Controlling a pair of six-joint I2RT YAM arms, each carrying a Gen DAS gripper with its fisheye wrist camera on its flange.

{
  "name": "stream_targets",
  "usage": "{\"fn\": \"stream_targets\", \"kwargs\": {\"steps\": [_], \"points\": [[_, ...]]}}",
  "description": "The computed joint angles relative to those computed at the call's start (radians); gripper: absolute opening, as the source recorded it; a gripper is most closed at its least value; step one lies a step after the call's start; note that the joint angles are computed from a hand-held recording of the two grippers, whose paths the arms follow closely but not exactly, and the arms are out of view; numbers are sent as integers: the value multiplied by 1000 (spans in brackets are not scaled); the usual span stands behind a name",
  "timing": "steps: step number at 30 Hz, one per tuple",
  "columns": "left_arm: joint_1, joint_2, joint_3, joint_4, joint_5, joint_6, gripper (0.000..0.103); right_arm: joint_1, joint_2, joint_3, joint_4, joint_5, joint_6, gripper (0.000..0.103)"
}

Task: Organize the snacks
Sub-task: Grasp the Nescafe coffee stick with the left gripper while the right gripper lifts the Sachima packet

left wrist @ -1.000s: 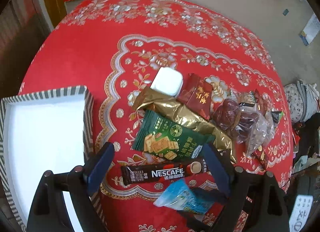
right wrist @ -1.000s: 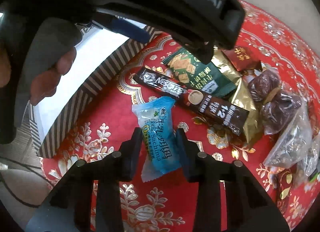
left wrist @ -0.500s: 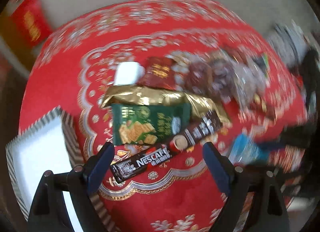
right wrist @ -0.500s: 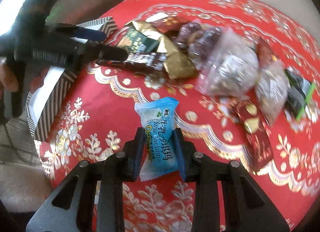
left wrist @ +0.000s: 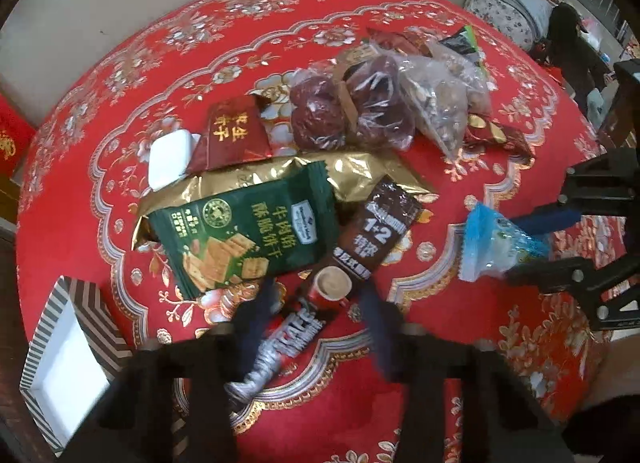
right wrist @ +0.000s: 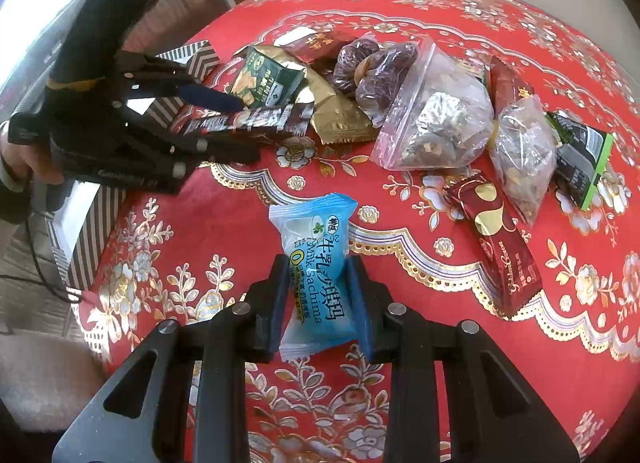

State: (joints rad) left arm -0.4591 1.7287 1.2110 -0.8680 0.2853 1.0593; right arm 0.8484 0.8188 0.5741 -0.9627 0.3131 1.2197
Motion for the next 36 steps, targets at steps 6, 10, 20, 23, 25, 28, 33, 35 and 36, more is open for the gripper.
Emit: {"fn": "stream_targets", "kwargs": {"steps": [6, 10, 20, 23, 25, 28, 33, 35, 36], "points": [[40, -44, -13, -38, 27, -23, 18, 26, 24, 13, 4, 22, 34, 28], [79, -80, -18, -65, 67, -58, 18, 48, 40, 35, -2, 50, 59, 28], [98, -175, -83, 14, 73, -225, 18, 11, 96, 96, -4, 76, 24, 28], [101, -190, -90, 22, 77, -267, 18, -11, 117, 130, -26, 96, 21, 28], [100, -204, -102, 45, 69, -291, 18, -31, 126, 148, -40, 106, 18, 28], [100, -220, -114, 76, 54, -328, 18, -66, 137, 174, -51, 124, 8, 28], [113, -241, -123, 109, 42, -354, 18, -121, 167, 220, -43, 146, -37, 28], [128, -238, -112, 108, 47, -358, 18, -129, 194, 245, -37, 153, -61, 28], [137, -236, -105, 109, 48, -360, 18, -138, 210, 260, -28, 154, -78, 28]]}}
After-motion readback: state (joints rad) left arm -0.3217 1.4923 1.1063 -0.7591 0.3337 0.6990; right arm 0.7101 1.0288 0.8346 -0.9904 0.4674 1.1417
